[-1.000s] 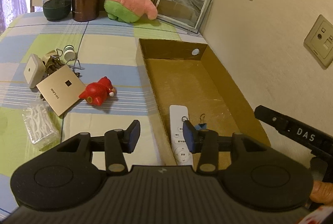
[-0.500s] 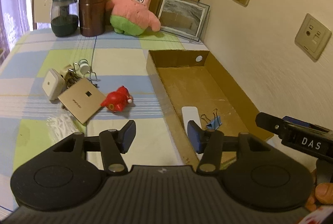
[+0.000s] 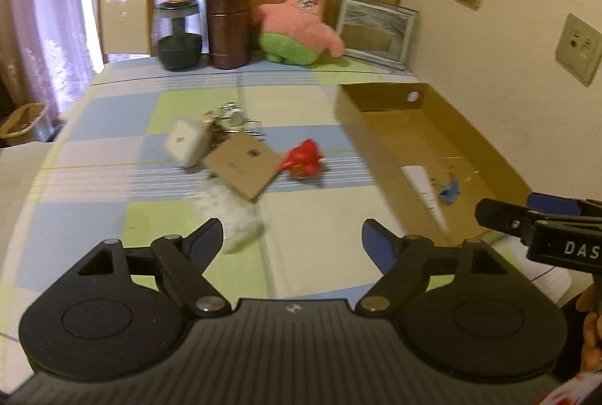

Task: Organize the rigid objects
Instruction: 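Move the left tool to the clear floss pick box and grasp it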

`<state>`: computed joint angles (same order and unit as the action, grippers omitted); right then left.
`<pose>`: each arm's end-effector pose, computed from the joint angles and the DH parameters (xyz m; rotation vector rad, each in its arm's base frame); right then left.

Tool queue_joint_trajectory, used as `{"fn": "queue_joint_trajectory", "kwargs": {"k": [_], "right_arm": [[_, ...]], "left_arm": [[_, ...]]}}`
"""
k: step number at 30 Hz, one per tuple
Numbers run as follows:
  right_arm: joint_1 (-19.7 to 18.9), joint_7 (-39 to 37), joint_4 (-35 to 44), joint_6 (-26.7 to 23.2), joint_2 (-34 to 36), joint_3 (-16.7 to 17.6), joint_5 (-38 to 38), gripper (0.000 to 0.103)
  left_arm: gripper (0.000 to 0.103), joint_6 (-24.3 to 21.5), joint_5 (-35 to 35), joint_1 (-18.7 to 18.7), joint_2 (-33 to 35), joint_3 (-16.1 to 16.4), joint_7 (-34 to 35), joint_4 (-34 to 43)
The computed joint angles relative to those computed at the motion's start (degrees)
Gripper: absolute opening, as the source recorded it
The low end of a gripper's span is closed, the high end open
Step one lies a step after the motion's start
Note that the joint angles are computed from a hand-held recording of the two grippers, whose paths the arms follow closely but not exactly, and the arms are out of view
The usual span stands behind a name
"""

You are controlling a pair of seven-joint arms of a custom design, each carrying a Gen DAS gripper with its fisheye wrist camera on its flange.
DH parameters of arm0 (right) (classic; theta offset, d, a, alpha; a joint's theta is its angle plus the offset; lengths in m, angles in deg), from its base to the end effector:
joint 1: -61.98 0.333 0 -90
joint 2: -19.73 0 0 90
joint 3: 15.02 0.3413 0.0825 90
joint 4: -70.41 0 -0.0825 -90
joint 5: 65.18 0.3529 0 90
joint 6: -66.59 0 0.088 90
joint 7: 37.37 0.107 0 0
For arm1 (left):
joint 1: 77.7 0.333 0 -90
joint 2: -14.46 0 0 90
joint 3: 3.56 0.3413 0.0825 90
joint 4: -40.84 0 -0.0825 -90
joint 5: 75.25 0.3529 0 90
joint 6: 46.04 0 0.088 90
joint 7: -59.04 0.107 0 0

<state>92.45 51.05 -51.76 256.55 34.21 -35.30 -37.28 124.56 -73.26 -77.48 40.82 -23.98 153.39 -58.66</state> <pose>0.5920 0.0732 0.4539 -1.3954 1.8190 -0.6868 0.6653 -0.1999 0.4646 -1.4662 2.1174 -0.9740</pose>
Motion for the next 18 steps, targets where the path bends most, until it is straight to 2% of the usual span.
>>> {"fn": "queue_joint_trajectory", "kwargs": {"k": [5, 11, 18], "right_arm": [[-3.1, -0.1, 1.5, -0.2, 0.9, 5.1, -1.3, 0.086], [-6.8, -0.3, 3.6, 0.0, 2.5, 10.4, -2.9, 0.086], [-7.3, -0.2, 6.1, -0.9, 4.5, 11.4, -4.3, 0.086]], "left_arm": [[0.078, 1.2, 1.5, -0.1, -1.8, 3.7, -2.5, -2.5], [0.078, 1.0, 3.3, 0.0, -2.1, 6.6, -6.8, -2.8], [0.079, 0.2, 5.2, 0.4, -1.5, 8.1, -10.1, -2.0]]}}
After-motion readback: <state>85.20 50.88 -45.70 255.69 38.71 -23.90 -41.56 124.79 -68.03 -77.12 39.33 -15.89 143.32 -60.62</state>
